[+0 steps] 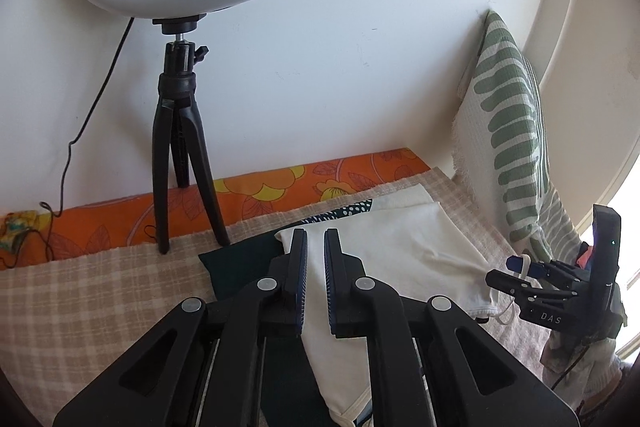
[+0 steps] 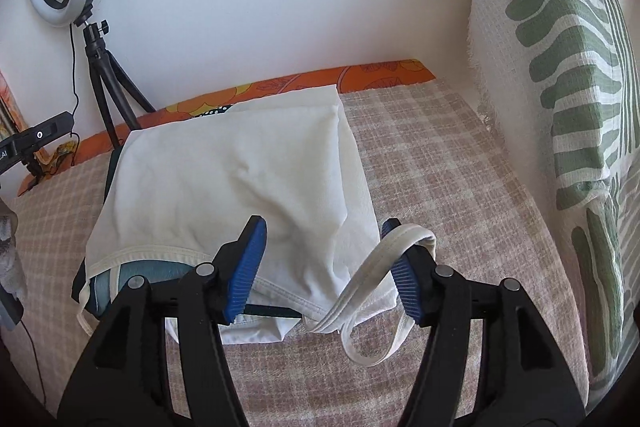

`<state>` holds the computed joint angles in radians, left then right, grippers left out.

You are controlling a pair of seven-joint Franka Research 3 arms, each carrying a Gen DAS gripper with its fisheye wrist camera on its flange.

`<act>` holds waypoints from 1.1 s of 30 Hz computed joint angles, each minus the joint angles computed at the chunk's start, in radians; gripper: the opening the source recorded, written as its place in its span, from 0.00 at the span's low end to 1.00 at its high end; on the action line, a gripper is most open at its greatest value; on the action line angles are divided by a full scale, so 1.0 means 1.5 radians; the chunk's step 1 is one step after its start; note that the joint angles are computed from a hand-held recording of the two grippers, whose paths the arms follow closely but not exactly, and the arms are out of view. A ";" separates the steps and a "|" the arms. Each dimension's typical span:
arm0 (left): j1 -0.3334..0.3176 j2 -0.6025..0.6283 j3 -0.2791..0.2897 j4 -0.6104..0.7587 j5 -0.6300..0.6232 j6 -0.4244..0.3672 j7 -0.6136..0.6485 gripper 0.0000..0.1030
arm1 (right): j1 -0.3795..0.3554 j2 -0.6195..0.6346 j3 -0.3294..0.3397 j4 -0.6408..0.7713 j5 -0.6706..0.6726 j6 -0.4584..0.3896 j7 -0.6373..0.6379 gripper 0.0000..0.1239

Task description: Fold small clothes

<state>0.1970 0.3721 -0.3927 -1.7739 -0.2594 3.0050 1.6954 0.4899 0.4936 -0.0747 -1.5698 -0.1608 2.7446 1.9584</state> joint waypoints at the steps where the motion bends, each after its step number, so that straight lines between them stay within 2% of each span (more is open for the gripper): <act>1: 0.004 -0.004 -0.005 -0.003 -0.002 -0.005 0.004 0.07 | 0.004 -0.006 -0.004 -0.006 -0.003 0.000 0.006 0.51; 5: 0.034 -0.039 -0.039 -0.038 -0.052 -0.005 0.048 0.10 | 0.023 -0.027 -0.015 -0.022 -0.033 0.005 0.034 0.52; 6: 0.036 -0.049 -0.041 -0.046 -0.065 -0.010 0.059 0.16 | 0.026 -0.036 -0.015 -0.030 -0.038 0.009 0.042 0.52; 9: 0.035 -0.088 -0.039 -0.083 -0.116 0.000 0.098 0.43 | 0.035 -0.058 -0.013 -0.047 -0.055 0.011 0.061 0.53; 12: 0.033 -0.135 -0.039 -0.127 -0.166 0.023 0.153 0.46 | 0.055 -0.083 -0.020 -0.059 -0.102 -0.002 0.098 0.54; 16: 0.047 -0.205 -0.055 -0.172 -0.311 0.009 0.277 0.48 | 0.069 -0.128 -0.011 -0.080 -0.166 -0.019 0.152 0.55; 17: 0.042 -0.224 -0.050 -0.184 -0.335 0.007 0.297 0.51 | 0.070 -0.139 -0.005 -0.084 -0.180 -0.022 0.166 0.56; 19: 0.027 -0.264 -0.036 -0.211 -0.392 0.011 0.347 0.63 | 0.078 -0.161 0.003 -0.094 -0.223 -0.021 0.207 0.62; 22: -0.008 -0.323 -0.002 -0.251 -0.471 0.014 0.421 0.64 | 0.094 -0.188 0.013 -0.102 -0.309 -0.026 0.279 0.70; 25: -0.050 -0.380 0.042 -0.295 -0.534 0.018 0.477 0.74 | 0.099 -0.204 0.037 -0.104 -0.360 -0.043 0.323 0.71; 27: -0.090 -0.416 0.078 -0.325 -0.588 0.027 0.535 0.76 | 0.101 -0.211 0.054 -0.108 -0.393 -0.052 0.360 0.72; 30: -0.132 -0.464 0.116 -0.380 -0.617 0.043 0.568 0.80 | 0.103 -0.227 0.076 -0.130 -0.452 -0.057 0.427 0.78; 33: -0.156 -0.506 0.139 -0.435 -0.606 0.051 0.565 0.80 | 0.102 -0.242 0.097 -0.157 -0.500 -0.054 0.490 0.78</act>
